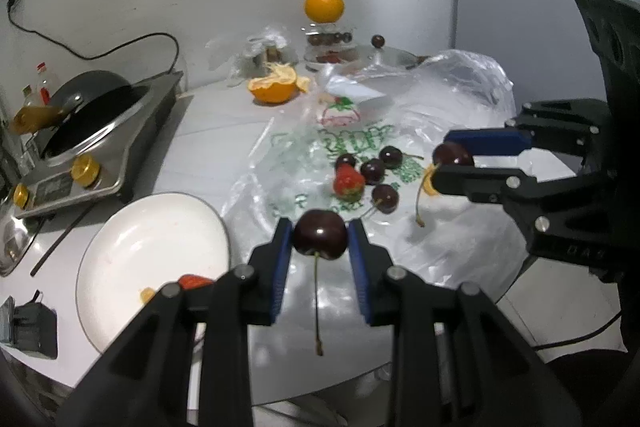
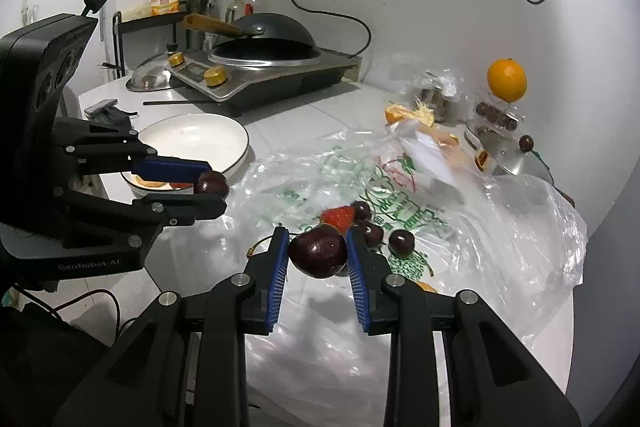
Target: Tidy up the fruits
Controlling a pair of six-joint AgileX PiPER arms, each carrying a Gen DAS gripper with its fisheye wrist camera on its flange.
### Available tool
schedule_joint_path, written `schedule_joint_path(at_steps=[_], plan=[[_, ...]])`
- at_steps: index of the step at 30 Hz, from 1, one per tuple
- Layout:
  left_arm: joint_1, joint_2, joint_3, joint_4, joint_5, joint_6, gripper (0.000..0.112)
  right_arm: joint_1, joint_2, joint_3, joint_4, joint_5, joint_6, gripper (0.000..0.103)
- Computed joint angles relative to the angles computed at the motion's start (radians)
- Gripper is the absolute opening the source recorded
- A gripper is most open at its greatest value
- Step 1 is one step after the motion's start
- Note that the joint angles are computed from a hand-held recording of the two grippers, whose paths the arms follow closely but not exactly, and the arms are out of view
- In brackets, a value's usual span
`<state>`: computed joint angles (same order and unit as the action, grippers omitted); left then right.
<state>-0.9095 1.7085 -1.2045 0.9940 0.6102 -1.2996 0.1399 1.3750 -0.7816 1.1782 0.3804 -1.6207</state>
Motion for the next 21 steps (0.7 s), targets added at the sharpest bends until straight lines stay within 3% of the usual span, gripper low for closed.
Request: schedule_joint_path(at_steps=[14, 21], plan=[[0.052, -0.166, 0.21, 0.13, -0.075, -0.203, 0.029, 0.173, -0.009, -0.024, -0.229, -0.106, 0.271, 0.031], [0.088, -0.228, 0.284, 0.174, -0.083, -0.26, 0.029, 0.263, 0.016, -0.059, -0.421, -0.145, 0.48, 0.031]])
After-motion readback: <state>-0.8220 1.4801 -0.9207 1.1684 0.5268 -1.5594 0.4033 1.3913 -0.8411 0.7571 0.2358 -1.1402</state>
